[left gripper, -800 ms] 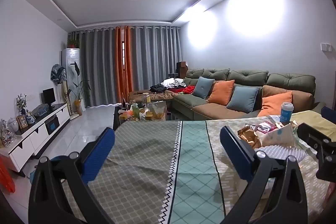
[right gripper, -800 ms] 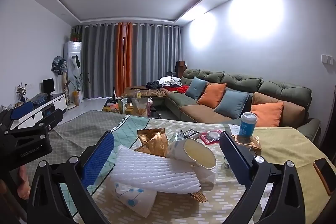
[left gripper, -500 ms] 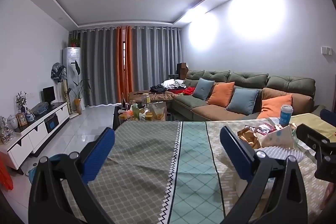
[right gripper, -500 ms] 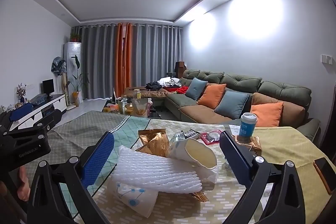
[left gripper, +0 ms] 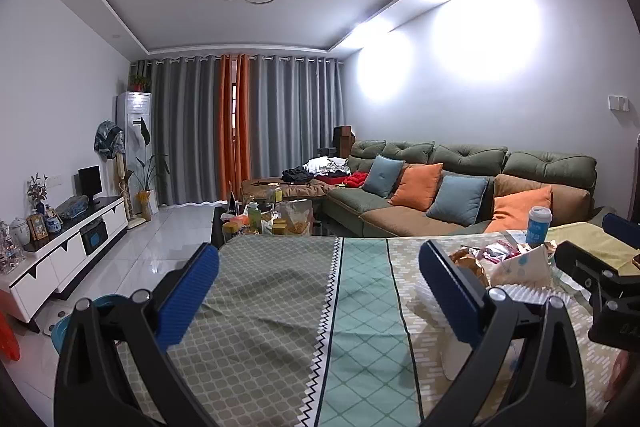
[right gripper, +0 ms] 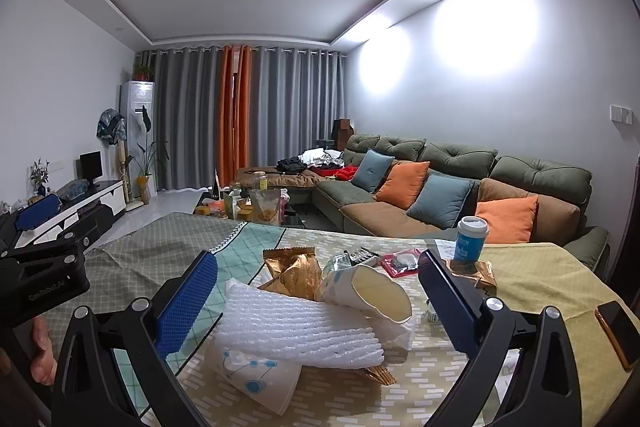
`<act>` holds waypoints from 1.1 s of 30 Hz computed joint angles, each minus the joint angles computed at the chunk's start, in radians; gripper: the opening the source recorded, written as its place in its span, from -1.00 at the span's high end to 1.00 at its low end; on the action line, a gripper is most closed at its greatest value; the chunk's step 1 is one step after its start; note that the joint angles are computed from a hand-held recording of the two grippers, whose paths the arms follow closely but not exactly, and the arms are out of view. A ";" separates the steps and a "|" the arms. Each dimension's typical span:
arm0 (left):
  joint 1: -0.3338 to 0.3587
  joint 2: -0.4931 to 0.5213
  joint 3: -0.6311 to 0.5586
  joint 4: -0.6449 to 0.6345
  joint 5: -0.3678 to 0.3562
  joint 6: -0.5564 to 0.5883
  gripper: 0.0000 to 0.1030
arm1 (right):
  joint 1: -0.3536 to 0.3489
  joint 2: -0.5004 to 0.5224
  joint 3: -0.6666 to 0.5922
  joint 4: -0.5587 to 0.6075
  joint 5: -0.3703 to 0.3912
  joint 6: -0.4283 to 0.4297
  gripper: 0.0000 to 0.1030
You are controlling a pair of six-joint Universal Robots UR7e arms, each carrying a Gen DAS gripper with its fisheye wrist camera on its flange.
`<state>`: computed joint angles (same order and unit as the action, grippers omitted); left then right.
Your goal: Collect trash
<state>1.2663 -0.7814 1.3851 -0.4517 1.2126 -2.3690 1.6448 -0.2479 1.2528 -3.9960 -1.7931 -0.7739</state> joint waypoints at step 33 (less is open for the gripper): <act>0.002 0.005 -0.018 0.022 0.001 -0.017 -0.94 | -0.003 -0.002 0.005 -0.007 0.008 0.002 -0.93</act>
